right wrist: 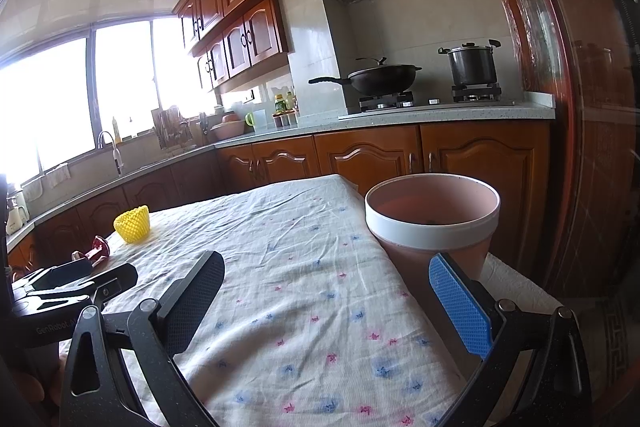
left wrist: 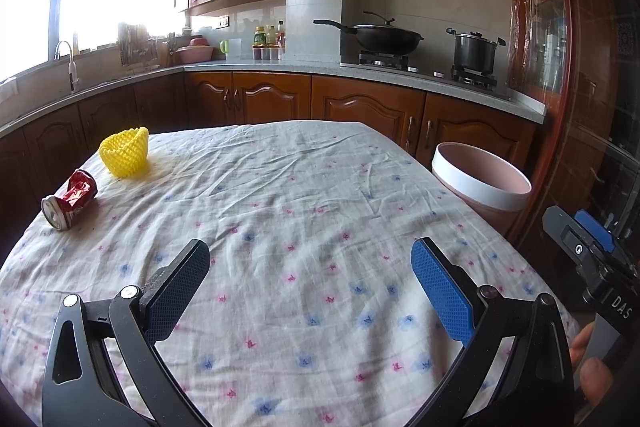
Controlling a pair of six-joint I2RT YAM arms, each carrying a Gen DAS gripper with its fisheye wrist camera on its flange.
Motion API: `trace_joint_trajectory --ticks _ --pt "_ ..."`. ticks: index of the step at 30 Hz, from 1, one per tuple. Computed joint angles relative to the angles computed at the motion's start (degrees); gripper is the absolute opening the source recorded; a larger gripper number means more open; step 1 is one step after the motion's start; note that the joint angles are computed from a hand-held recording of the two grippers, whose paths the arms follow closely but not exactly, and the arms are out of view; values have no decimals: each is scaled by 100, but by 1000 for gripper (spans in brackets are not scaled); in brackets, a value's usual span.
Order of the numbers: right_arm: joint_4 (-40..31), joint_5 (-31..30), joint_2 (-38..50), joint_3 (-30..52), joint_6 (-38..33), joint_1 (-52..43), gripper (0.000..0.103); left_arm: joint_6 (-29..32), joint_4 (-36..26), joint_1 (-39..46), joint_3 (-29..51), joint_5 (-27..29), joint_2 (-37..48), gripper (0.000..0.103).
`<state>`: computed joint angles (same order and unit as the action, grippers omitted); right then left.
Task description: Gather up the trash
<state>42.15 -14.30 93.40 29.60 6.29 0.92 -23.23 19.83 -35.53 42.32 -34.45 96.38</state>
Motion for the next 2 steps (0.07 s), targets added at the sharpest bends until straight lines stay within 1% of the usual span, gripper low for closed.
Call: trace_joint_trajectory --ticks 2 --pt "-1 4 3 3 5 1 103 7 0 2 -1 17 3 103"
